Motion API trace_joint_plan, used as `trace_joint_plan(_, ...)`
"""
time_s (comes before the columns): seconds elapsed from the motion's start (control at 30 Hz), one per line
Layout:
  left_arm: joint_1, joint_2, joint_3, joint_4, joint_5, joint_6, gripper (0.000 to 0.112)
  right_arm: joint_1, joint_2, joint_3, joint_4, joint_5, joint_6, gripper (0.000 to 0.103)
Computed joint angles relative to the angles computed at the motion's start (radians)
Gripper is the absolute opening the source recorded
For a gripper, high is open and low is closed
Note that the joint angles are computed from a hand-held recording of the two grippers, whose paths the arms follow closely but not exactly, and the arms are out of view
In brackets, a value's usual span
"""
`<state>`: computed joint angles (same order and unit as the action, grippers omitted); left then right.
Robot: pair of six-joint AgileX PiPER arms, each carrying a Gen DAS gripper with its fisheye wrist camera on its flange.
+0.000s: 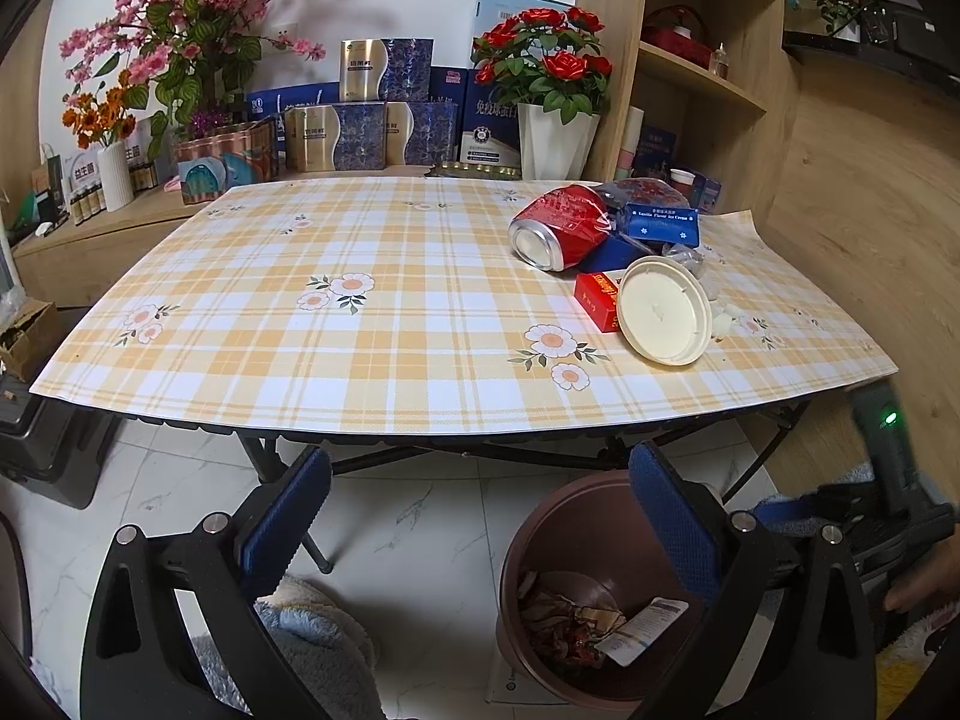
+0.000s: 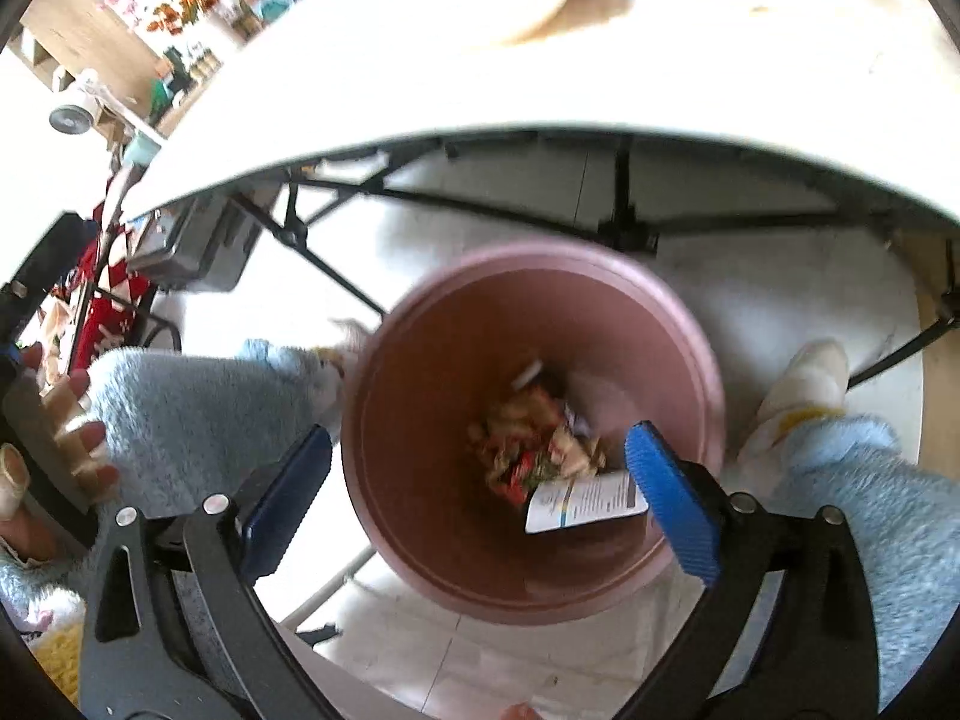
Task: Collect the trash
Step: 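Move the left gripper to the crushed red can and grasp it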
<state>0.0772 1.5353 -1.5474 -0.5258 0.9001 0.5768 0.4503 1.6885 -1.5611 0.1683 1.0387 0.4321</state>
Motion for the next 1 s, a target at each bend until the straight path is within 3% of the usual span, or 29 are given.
trace_joint_plan(0.27, -0.005, 0.001, -0.014, 0.008, -0.003, -0.020, 0.097, 0.020, -0.060, 0.006, -0.166, -0.066, 0.100, 0.097)
trace_joint_plan(0.57, -0.040, 0.073, -0.140, 0.084, 0.006, -0.075, 0.097, 0.024, -0.057, -0.091, -0.373, 0.007, 0.164, 0.097)
trace_joint_plan(0.8, -0.070, 0.211, -0.395, 0.133, 0.111, -0.159, 0.097, -0.065, -0.077, -0.140, -0.329, 0.013, 0.139, 0.097)
trace_joint_plan(1.0, -0.092, 0.361, -0.690, 0.163, 0.260, -0.263, 0.097, -0.125, -0.062, -0.206, -0.275, 0.050, 0.069, 0.097)
